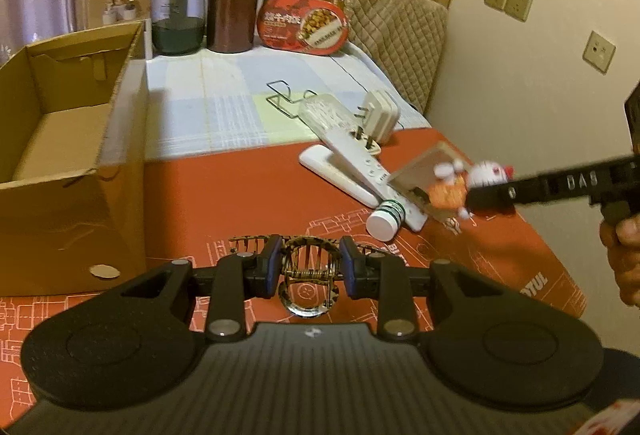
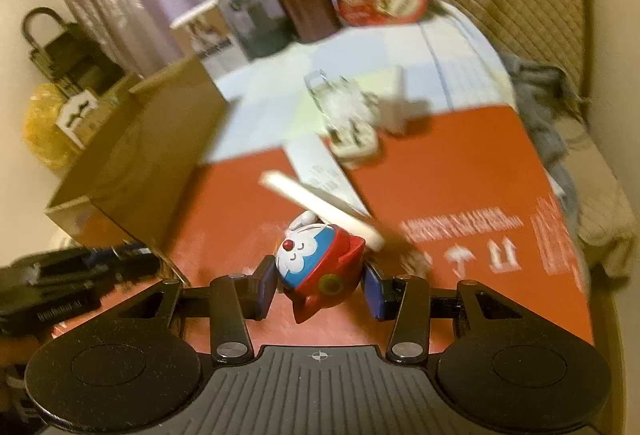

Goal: Organize rigid objects
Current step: 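Carry the claw clip and Doraemon figure over the cardboard box with both grippers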

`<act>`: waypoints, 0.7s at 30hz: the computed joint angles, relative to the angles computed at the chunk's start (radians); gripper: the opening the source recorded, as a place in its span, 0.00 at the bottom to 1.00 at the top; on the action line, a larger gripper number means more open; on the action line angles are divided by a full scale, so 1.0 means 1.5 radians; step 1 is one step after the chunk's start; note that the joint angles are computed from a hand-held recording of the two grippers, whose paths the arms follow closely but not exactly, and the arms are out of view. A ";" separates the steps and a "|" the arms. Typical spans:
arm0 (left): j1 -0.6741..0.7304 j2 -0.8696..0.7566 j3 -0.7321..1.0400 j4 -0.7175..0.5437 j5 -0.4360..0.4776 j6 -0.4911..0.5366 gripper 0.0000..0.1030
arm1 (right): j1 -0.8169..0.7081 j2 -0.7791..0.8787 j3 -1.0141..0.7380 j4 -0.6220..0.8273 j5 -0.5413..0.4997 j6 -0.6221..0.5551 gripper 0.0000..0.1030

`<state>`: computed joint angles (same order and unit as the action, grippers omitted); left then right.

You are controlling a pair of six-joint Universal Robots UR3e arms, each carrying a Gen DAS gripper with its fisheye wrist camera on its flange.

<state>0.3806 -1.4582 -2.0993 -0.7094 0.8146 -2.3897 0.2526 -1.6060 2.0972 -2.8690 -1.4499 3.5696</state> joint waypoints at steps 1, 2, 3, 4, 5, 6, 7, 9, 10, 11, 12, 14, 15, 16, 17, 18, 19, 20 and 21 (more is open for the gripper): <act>0.004 0.001 0.002 -0.003 -0.002 0.000 0.25 | 0.011 0.018 -0.029 0.004 -0.016 -0.009 0.41; 0.009 0.003 0.002 -0.007 -0.004 0.002 0.25 | 0.019 0.031 -0.046 0.005 -0.026 -0.015 0.41; 0.015 0.007 0.001 -0.011 -0.007 0.004 0.25 | 0.023 0.046 -0.066 0.008 -0.030 -0.018 0.41; 0.019 0.008 0.003 -0.015 -0.009 0.004 0.25 | 0.026 0.058 -0.080 0.009 -0.029 -0.019 0.41; 0.023 0.010 0.005 -0.019 -0.012 0.004 0.25 | 0.029 0.069 -0.093 0.011 -0.031 -0.021 0.41; 0.026 0.011 0.006 -0.020 -0.013 0.003 0.25 | 0.034 0.079 -0.105 0.013 -0.036 -0.024 0.41; 0.029 0.012 0.009 -0.024 -0.015 0.003 0.25 | 0.038 0.088 -0.111 0.012 -0.041 -0.025 0.41; 0.034 0.014 0.013 -0.029 -0.019 0.005 0.25 | 0.040 0.095 -0.114 0.010 -0.040 -0.021 0.41; 0.036 0.015 0.016 -0.033 -0.020 0.006 0.25 | 0.038 0.093 -0.107 0.005 -0.036 -0.017 0.41; 0.038 0.016 0.019 -0.037 -0.023 0.007 0.25 | 0.034 0.089 -0.099 -0.002 -0.024 -0.011 0.41; 0.040 0.015 0.022 -0.041 -0.024 0.008 0.25 | 0.031 0.085 -0.093 -0.006 -0.015 -0.005 0.41; 0.042 0.017 0.027 -0.047 -0.026 0.006 0.25 | 0.029 0.074 -0.088 -0.006 -0.002 0.004 0.41; 0.042 0.018 0.029 -0.047 -0.026 0.005 0.25 | 0.030 0.073 -0.093 -0.002 0.000 0.006 0.41; 0.043 0.020 0.029 -0.048 -0.027 0.005 0.25 | 0.030 0.071 -0.094 -0.002 0.004 0.009 0.41; 0.045 0.023 0.030 -0.052 -0.028 0.006 0.25 | 0.031 0.067 -0.097 0.001 0.004 0.011 0.41; 0.047 0.026 0.031 -0.057 -0.029 0.008 0.25 | 0.035 0.067 -0.103 0.006 -0.002 0.010 0.41; 0.050 0.031 0.031 -0.064 -0.032 0.012 0.25 | 0.040 0.067 -0.112 0.013 -0.009 0.008 0.41; 0.054 0.036 0.031 -0.071 -0.035 0.017 0.25 | 0.042 0.066 -0.117 0.018 -0.013 0.008 0.41; 0.057 0.040 0.034 -0.079 -0.037 0.021 0.25 | 0.044 0.066 -0.123 0.021 -0.015 0.009 0.41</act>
